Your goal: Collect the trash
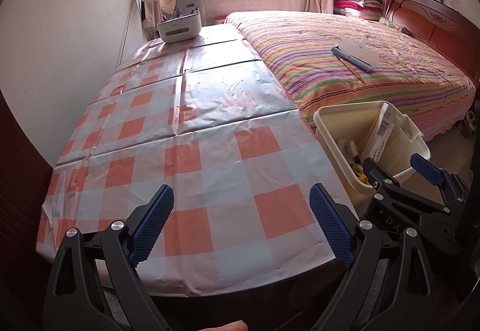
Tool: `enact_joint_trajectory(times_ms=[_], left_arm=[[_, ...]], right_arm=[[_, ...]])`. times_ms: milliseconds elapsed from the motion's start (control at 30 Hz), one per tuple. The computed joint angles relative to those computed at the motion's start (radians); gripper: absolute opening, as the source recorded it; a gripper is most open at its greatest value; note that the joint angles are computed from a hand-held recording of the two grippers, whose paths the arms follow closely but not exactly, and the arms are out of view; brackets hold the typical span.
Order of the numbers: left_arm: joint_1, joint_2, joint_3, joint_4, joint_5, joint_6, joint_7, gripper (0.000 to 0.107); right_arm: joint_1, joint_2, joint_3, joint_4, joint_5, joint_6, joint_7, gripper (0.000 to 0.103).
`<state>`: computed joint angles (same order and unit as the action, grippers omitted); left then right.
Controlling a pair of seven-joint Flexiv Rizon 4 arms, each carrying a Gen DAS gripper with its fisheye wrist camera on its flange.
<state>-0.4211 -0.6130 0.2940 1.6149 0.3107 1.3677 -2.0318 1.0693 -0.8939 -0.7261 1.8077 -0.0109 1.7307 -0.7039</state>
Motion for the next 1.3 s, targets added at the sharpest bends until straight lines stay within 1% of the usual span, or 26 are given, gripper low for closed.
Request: enact_joint_trajectory(times_ms=[1300], left_arm=[[0.012,-0.004,-0.002,0.011,-0.023,0.009,0.005,0.09]], right_arm=[[-0.007,-0.004,0.004,-0.021,-0.043,-0.026,0.013,0.081]])
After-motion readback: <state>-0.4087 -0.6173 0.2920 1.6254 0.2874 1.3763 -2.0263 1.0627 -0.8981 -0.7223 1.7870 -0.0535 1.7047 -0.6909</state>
